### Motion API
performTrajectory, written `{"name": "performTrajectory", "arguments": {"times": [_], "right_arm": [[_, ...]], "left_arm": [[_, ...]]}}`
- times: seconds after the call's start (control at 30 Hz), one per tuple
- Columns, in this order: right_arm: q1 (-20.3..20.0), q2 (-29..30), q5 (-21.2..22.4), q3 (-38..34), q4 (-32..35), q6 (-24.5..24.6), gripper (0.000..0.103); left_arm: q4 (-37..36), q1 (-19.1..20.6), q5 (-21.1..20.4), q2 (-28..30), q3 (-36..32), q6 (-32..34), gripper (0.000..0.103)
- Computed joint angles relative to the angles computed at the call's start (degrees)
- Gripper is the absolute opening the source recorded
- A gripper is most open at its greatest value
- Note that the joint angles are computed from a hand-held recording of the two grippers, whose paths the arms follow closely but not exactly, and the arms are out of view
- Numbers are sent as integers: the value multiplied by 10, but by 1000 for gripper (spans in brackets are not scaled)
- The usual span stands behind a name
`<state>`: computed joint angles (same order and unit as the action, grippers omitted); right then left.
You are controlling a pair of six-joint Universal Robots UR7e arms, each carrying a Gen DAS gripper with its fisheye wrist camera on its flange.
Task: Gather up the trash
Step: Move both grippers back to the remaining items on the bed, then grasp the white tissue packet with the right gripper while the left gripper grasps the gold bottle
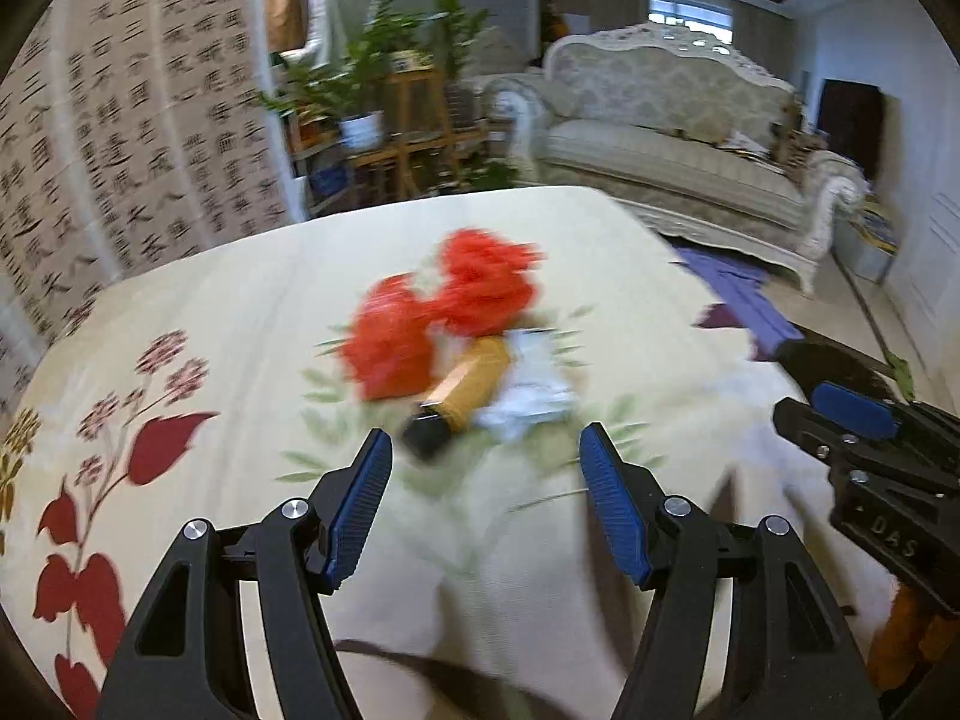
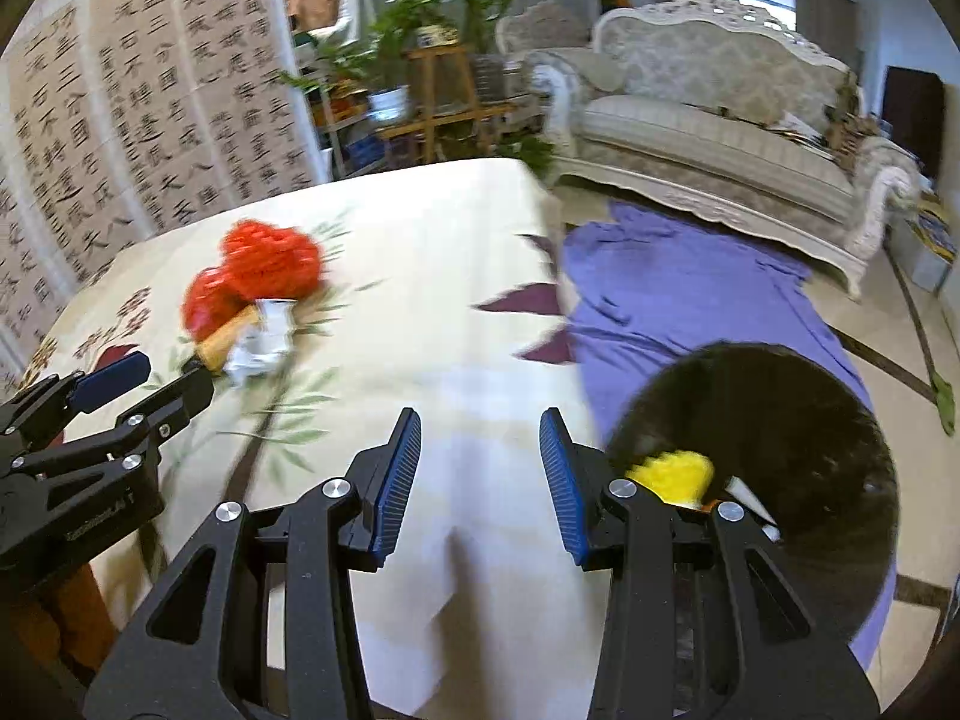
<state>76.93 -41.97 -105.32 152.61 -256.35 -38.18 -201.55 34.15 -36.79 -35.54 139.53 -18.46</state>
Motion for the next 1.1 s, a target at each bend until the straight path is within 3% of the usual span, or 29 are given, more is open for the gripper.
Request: {"name": "performTrajectory", "arguments": {"times": [0.5, 0.77, 0.83, 0.87, 1.1], "right_arm": [[125, 37, -55, -111, 169, 37, 51], [133, 46, -80, -149, 225, 47, 48], [131, 41, -80, -152, 236, 50, 35], [130, 40, -83, -153, 238, 49, 33], [120, 38, -109, -143, 197, 18, 31]], "left_arm": [[-15, 53, 40, -58, 45, -15, 64], [-28, 64, 27, -56, 43, -5, 65], [-29, 64, 24, -55, 42, -3, 66], [-29, 64, 21, -55, 40, -2, 66], [-31, 59, 2, -41, 27, 9, 66]]}}
